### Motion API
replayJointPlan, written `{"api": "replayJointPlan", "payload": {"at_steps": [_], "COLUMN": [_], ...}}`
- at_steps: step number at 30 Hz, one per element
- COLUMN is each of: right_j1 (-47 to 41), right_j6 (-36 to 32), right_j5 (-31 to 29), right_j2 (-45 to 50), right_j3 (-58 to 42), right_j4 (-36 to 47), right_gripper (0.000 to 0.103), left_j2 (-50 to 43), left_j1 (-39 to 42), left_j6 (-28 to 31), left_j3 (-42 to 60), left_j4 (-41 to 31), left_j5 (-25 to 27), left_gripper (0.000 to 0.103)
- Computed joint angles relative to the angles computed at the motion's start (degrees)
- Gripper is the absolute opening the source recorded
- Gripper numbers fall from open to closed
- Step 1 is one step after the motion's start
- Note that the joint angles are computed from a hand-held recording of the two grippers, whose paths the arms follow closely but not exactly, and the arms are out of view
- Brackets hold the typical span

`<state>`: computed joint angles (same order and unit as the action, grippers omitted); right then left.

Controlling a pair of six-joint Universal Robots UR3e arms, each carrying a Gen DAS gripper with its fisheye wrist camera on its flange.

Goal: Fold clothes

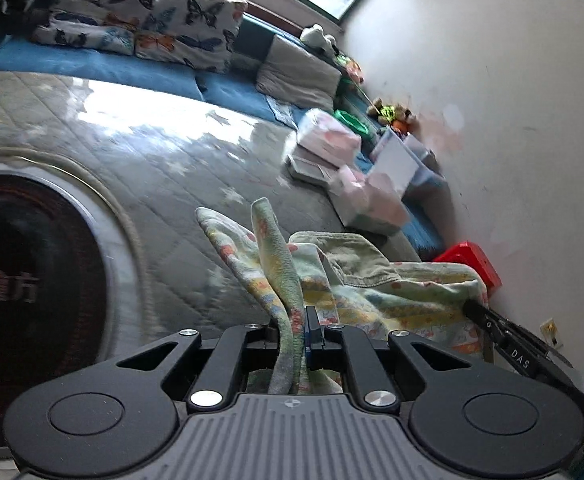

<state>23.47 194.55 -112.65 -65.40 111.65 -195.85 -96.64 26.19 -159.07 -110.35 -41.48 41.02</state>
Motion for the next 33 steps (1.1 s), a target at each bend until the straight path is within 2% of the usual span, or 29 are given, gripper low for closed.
{"api": "replayJointPlan", "payload": {"at_steps": [7, 9, 10, 13, 14, 15, 18, 20, 26, 33], "right_j1": [-2.55, -3.19, -3.80, -4.90, -5.05, -4.84, -4.04, -3.92, -4.60, -3.77], "right_j6": [1.00, 2.14, 2.55, 3.39, 3.73, 4.24, 4.35, 3.75, 3.62, 3.01], "right_j5": [-0.45, -0.38, 0.08, 0.32, 0.06, -0.78, -3.08, -2.26, 7.15, 8.70], "right_j2": [1.91, 2.99, 3.48, 4.93, 5.34, 5.55, 5.27, 4.70, 6.24, 10.62], "right_j3": [2.13, 2.19, 2.10, 1.51, 1.32, 1.24, 1.08, 1.11, -2.28, -9.32], "right_j4": [-0.82, -0.16, 0.52, 2.18, 2.61, 2.85, 3.02, 2.29, 4.63, 8.67], "right_gripper": [0.008, 0.008, 0.009, 0.010, 0.013, 0.017, 0.018, 0.018, 0.019, 0.027], "left_j2": [-5.24, -5.67, -5.78, -5.04, -4.98, -4.94, -4.37, -4.17, -7.02, -15.31], "left_j1": [-5.33, -5.76, -5.91, -5.57, -5.43, -5.23, -4.32, -4.60, -8.35, -14.05], "left_j6": [-2.47, -2.60, -2.68, -3.13, -3.47, -3.98, -4.54, -4.79, -3.95, -8.16], "left_j3": [0.82, 0.61, 0.43, -0.84, -1.02, -0.98, -0.91, -0.73, 2.46, 9.86], "left_j4": [5.28, 6.40, 7.04, 9.98, 11.22, 12.07, 13.07, 13.94, 12.88, 14.70], "left_j5": [4.80, 6.55, 7.39, 9.52, 10.18, 10.60, 9.49, 8.26, 4.78, 7.49], "left_gripper": [0.010, 0.014, 0.017, 0.037, 0.043, 0.045, 0.044, 0.043, 0.034, 0.032]}}
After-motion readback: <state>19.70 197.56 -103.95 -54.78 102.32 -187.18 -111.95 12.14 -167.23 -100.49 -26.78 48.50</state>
